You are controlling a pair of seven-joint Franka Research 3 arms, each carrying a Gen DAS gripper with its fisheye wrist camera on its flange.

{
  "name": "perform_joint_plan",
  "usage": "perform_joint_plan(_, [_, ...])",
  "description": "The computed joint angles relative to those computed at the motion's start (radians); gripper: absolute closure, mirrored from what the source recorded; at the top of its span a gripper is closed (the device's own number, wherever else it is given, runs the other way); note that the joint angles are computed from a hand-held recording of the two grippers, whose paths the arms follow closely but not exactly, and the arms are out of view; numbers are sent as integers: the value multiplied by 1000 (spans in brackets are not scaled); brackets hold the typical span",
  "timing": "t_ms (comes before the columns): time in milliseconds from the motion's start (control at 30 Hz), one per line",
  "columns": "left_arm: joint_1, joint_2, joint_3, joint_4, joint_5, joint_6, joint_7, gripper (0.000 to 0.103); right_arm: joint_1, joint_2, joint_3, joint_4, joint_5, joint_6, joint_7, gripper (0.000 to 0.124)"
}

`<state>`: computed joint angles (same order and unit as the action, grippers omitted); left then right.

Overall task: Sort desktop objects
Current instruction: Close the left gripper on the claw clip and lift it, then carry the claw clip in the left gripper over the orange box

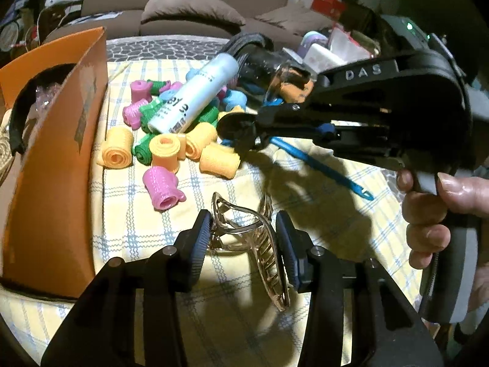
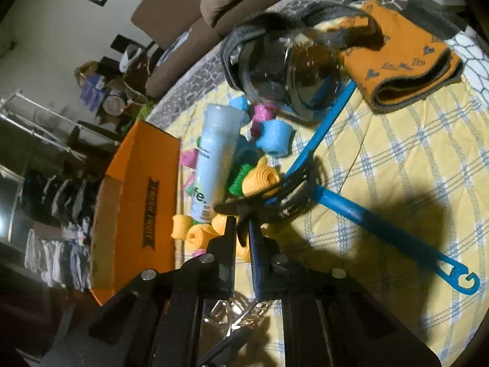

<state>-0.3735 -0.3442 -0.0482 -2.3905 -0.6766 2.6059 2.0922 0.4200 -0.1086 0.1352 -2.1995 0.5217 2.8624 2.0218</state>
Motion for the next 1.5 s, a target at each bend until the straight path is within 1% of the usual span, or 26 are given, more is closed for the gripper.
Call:
perform_joint_plan(200, [0, -40, 25, 9, -26, -27, 22, 66, -8, -40, -5, -33, 3, 25, 19, 115])
perform_joint_plan(233, [-1, -31, 26, 24, -28, -27, 24, 67, -18, -48, -1, -39, -18, 18, 44, 115])
perform_joint_plan(267, [0, -36, 29, 28, -33, -29, 31, 69, -29, -52, 4, -41, -48, 6, 72, 115])
perform_joint_plan(300, [0, -37, 32, 36, -37, -31, 37, 77, -34, -51, 5, -40, -66, -4, 85, 115])
perform_joint_plan(367, [5, -50, 35, 44, -34, -41, 42, 80, -33, -50, 0, -39, -65, -20, 93, 114])
perform_joint_plan(400, [9, -44, 32, 52, -24, -42, 39, 80, -20, -45, -10, -37, -22, -21, 79, 106])
perform_joint_plan(433, [16, -40, 28, 57, -12, -42, 32, 80, -15, -45, -16, -40, 5, -21, 70, 88])
perform_joint_plan(500, [21, -29, 34, 69, -5, -75, 31, 80, -18, -40, -11, -40, 7, -12, 92, 69])
perform_joint_plan(533, [27, -25, 30, 70, 4, -88, 26, 80, -18, -36, -9, -38, 8, -7, 99, 67])
perform_joint_plan(567, [35, -27, 19, 61, 22, -83, 20, 79, -14, -32, -12, -32, 25, -4, 93, 67])
perform_joint_plan(600, [41, -31, 6, 49, 47, -71, 17, 74, -8, -26, -16, -28, 50, 0, 81, 65])
perform_joint_plan(633, [42, -36, 1, 37, 60, -62, 14, 66, -3, -17, -17, -21, 69, 4, 75, 61])
perform_joint_plan(700, [42, -36, -8, 17, 91, -47, 1, 53, -17, 1, -7, 0, 25, -12, 126, 57])
perform_joint_plan(833, [48, -32, -36, -18, 196, -17, -35, 49, -14, 42, -5, 25, 49, -6, 170, 51])
perform_joint_plan(900, [46, -30, -44, -37, 254, 2, -42, 49, -14, 58, -4, 34, 53, -1, 191, 51])
perform_joint_plan(967, [44, -27, -48, -50, 304, 9, -50, 48, -20, 81, -3, 50, 3, -12, 241, 51])
perform_joint_plan(1000, [37, -31, -46, -61, 317, 26, -45, 48, -21, 87, -4, 53, 3, -12, 240, 51])
perform_joint_plan(1100, [16, -41, -32, -74, 345, 35, -31, 49, -20, 95, -4, 45, 10, 34, 256, 52])
perform_joint_plan(1167, [1, -44, -15, -71, 337, 20, -19, 49, -24, 92, -6, 38, -24, 37, 286, 61])
perform_joint_plan(1200, [-7, -44, -3, -67, 325, 13, -6, 56, -26, 90, -6, 32, -41, 43, 298, 74])
perform_joint_plan(1233, [-17, -47, 11, -65, 303, 4, 11, 68, -23, 86, -6, 19, -13, 68, 274, 83])
perform_joint_plan(1267, [-20, -46, 19, -60, 287, -7, 20, 73, -17, 84, -6, 10, 49, 89, 222, 85])
perform_joint_plan(1333, [-29, -41, 43, -43, 229, -47, 44, 75, -7, 77, -6, -4, 156, 111, 137, 93])
perform_joint_plan(1367, [-27, -40, 49, -38, 204, -65, 55, 75, -7, 74, -7, -9, 167, 113, 127, 101])
perform_joint_plan(1400, [-21, -40, 47, -36, 190, -74, 63, 75, -3, 67, -8, -17, 198, 120, 96, 104])
perform_joint_plan(1500, [-4, -47, 43, -35, 153, -99, 77, 75, 11, 51, -13, -26, 299, 135, -5, 105])
